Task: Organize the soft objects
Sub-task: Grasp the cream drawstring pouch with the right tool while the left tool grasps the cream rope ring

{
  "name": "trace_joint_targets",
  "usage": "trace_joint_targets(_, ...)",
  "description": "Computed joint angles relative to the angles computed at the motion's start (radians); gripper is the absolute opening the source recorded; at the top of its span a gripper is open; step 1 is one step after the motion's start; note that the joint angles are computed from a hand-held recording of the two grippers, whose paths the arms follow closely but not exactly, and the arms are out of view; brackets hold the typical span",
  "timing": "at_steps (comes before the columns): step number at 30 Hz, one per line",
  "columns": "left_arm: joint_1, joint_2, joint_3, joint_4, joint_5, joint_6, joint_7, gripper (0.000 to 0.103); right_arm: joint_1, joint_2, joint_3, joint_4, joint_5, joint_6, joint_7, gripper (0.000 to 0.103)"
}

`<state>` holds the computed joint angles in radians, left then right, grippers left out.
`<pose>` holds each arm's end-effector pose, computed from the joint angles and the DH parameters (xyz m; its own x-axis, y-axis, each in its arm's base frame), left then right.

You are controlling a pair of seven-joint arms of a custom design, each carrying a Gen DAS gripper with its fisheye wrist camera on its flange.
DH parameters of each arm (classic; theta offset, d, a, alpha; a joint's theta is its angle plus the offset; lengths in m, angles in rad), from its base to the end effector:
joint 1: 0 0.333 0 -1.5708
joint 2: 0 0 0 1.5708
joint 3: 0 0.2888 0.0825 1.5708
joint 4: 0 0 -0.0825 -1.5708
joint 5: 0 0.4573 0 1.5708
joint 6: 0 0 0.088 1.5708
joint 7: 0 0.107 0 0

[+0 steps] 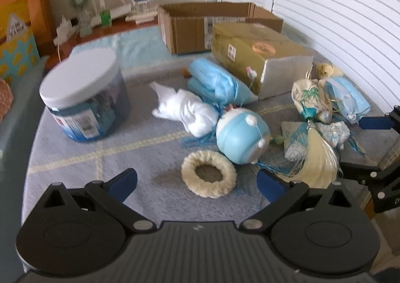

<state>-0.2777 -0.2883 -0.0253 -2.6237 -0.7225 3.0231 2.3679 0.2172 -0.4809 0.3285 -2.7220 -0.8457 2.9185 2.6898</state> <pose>0.4988 -0.1036 0.3363 -0.4006 -0.9162 0.0003 -0.6891 0.3011 -0.6592 0.3882 0.2736 0.3455 0.1866 -0.9797 0.0727 -0.6824 -0.1825 -0.7078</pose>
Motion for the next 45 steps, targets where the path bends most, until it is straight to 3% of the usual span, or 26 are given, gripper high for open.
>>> trace_joint_targets(4, -0.011, -0.003, 0.017, -0.004, -0.016, -0.004, 0.034, 0.080, 0.003, 0.001, -0.001, 0.002, 0.005, -0.005, -0.002, 0.103)
trace_joint_targets(6, -0.049, -0.002, 0.058, 0.005, -0.084, -0.018, 0.096, 0.075, 0.003, 0.000, 0.000, 0.002, 0.006, -0.009, 0.000, 0.103)
trace_joint_targets(8, -0.052, 0.000, 0.055, 0.008, -0.120, -0.013, 0.127, 0.065, 0.004, 0.001, 0.002, 0.004, 0.006, -0.014, 0.003, 0.103)
trace_joint_targets(17, -0.081, -0.004, 0.060, 0.023, -0.327, -0.030, 0.381, 0.041, 0.057, 0.003, -0.034, 0.015, 0.060, -0.072, -0.049, 0.103)
trace_joint_targets(21, -0.065, -0.004, 0.044, 0.027, -0.387, -0.037, 0.440, 0.041, 0.053, -0.040, -0.027, 0.001, 0.064, -0.073, -0.038, 0.103)
trace_joint_targets(25, -0.040, -0.002, 0.020, 0.031, -0.401, -0.049, 0.446, 0.041, -0.003, -0.074, 0.014, 0.008, 0.007, -0.034, 0.002, 0.103)
trace_joint_targets(31, -0.019, -0.001, 0.005, 0.036, -0.410, -0.064, 0.448, 0.041, -0.107, 0.029, 0.074, 0.118, -0.166, -0.009, 0.027, 0.099)
trace_joint_targets(36, -0.010, 0.003, 0.000, 0.043, -0.414, -0.077, 0.450, 0.041, -0.053, 0.136, -0.002, 0.183, -0.195, -0.048, -0.036, 0.095)
trace_joint_targets(45, 0.011, 0.014, -0.015, 0.056, -0.381, -0.094, 0.436, 0.041, 0.004, 0.246, -0.111, 0.234, -0.186, 0.058, -0.108, 0.095)
